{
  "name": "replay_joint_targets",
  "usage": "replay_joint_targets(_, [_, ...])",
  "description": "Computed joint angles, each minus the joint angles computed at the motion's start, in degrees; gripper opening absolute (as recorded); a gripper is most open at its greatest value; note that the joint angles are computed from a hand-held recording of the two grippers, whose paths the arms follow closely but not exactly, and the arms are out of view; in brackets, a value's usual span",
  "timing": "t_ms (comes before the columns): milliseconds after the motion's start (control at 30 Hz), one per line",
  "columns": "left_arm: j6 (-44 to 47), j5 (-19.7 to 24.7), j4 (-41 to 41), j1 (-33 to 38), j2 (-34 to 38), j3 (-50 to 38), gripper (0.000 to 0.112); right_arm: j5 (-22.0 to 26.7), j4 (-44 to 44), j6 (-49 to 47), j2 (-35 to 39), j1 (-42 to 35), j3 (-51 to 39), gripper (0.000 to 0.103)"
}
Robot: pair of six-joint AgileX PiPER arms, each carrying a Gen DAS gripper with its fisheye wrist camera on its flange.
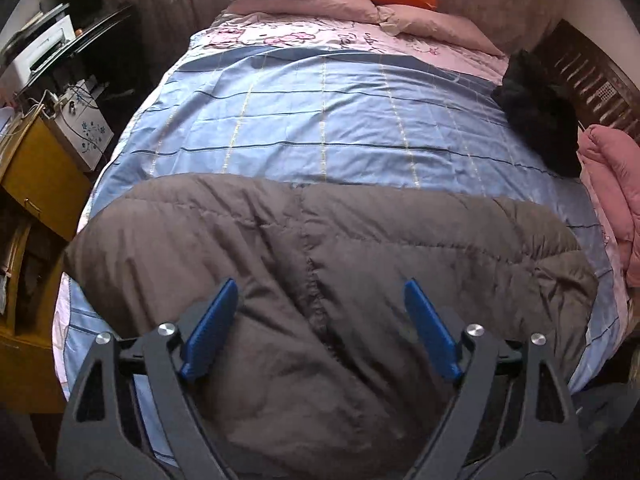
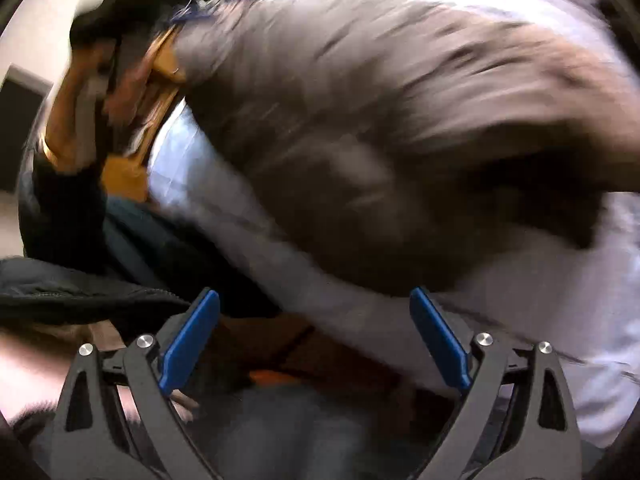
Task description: Fold large clothes
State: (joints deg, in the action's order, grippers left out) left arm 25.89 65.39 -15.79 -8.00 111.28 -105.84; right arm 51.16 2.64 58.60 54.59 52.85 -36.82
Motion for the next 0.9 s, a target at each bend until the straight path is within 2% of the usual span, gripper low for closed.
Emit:
replay_joint_targets(33, [-0.5, 0.2, 0.4, -0.6, 0.5, -0.6, 0.086, -4.4, -0.5, 0.1, 5.7, 1.4, 0.3, 0.096])
replay_joint_targets(67, [-1.2, -0.1, 0.8, -1.4, 1.0, -0.8, 0.086, -6.4, -2.6, 1.3, 11.5, 2.8, -0.3, 0.096])
replay_joint_targets(100, [-1.9, -0.6, 1.5, -2.1, 1.2, -0.7, 0.086, -6.2, -7.0, 3.6, 17.2, 3.3, -2.2, 0.095])
replay_joint_targets(167, [-3.8, -2.1, 5.0, -3.6, 2.7, -0.8, 0.086, -0.7, -18.5, 11.3, 26.4, 4.3, -7.7, 0.086])
replay_joint_targets(233, [-5.2, -2.5, 7.4, -4.1, 4.5, -1.7, 0.087, 3.4, -29.3, 19.4, 28.8, 2.7, -10.0, 0.082])
replay_joint_targets(367, [-6.7, -1.8, 6.4, -2.6, 8.4, -6.5, 0.087, 10.3, -49.1, 31.5, 30.5, -3.1, -13.7, 0.082])
replay_joint_targets(433, [-7.3, -2.3, 4.6, -1.5, 9.8, -9.0, 0.086, 9.0, -56.0, 35.2, 31.7, -7.3, -14.2, 0.084])
replay_joint_targets(500, [-7.7, -2.4, 4.4, -1.3, 11.1, -11.3, 0.086, 5.1, -58.7, 34.6, 34.5, -12.9, -15.1, 0.089])
replay_joint_targets(600, [-7.4, -1.7, 5.3, -1.9, 13.2, -13.3, 0.087, -2.3, -57.0, 31.0, 37.6, -19.5, -14.9, 0.096])
replay_joint_targets(667, [-7.8, 0.3, 5.6, -2.2, 14.3, -14.0, 0.087, -5.3, -49.6, 23.4, 33.8, -21.4, -14.2, 0.096])
replay_joint_targets(767, [-8.3, 3.7, 5.5, -1.7, 14.6, -14.6, 0.087, -2.9, -36.6, 9.9, 25.9, -22.0, -14.2, 0.096])
replay_joint_targets(833, [-8.2, 3.7, 6.2, -1.6, 13.8, -13.1, 0.087, 0.5, -29.1, 5.5, 20.4, -20.5, -14.4, 0.096])
replay_joint_targets(900, [-8.5, 3.9, 7.1, -1.6, 13.0, -11.8, 0.087, -1.1, -22.4, 3.1, 13.2, -19.2, -11.7, 0.096])
